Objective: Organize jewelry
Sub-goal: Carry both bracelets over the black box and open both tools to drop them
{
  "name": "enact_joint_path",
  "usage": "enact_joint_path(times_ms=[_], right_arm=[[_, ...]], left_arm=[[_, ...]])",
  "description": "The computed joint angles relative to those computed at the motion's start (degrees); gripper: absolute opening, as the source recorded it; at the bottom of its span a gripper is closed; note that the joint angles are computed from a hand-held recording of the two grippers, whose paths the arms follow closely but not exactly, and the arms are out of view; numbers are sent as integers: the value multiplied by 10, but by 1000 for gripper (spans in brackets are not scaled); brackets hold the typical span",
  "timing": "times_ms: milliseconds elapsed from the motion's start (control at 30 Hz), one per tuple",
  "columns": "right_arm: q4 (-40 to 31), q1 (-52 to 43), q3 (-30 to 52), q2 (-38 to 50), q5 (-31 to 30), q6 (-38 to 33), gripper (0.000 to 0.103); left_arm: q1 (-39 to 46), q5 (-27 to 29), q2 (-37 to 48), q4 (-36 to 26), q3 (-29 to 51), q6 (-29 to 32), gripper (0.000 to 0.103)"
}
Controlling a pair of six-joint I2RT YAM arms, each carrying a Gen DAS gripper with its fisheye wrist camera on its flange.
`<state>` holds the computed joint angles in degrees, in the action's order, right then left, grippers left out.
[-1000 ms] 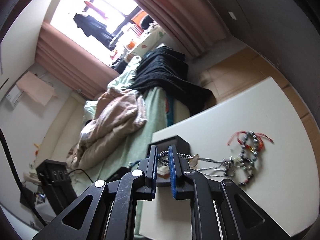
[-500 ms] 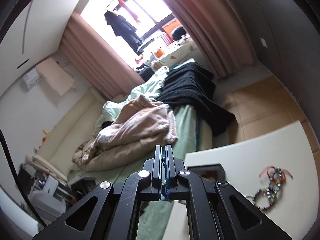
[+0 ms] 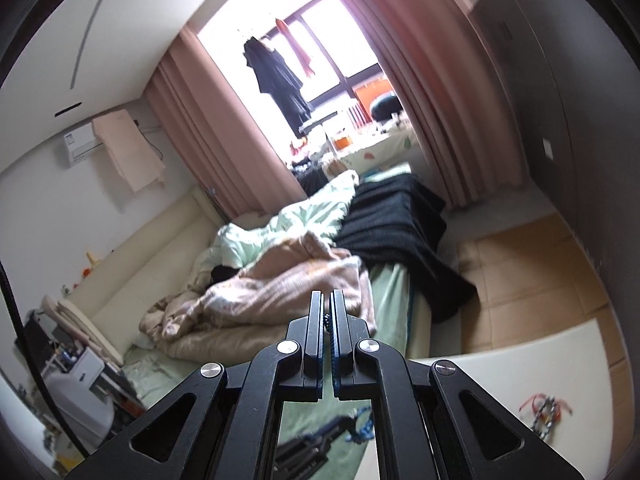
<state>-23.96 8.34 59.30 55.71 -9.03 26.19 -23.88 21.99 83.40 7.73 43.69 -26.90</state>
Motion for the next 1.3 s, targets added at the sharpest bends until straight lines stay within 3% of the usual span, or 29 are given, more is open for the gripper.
enact_joint_path(times_ms=[300, 467, 967, 1300], right_arm=[[-70, 74, 146, 47, 102, -27, 4], [-68, 93, 164, 72, 124, -34, 4], [76, 24, -38, 129, 15, 11, 4], [201, -34, -158, 241, -79, 31, 5]], left_arm=[[11, 8, -3, 1, -1, -2, 5], [21, 11, -11, 0, -6, -4, 5], [39, 8, -2, -10, 2, 1, 5], [24, -9, 6, -20, 10, 8, 5]])
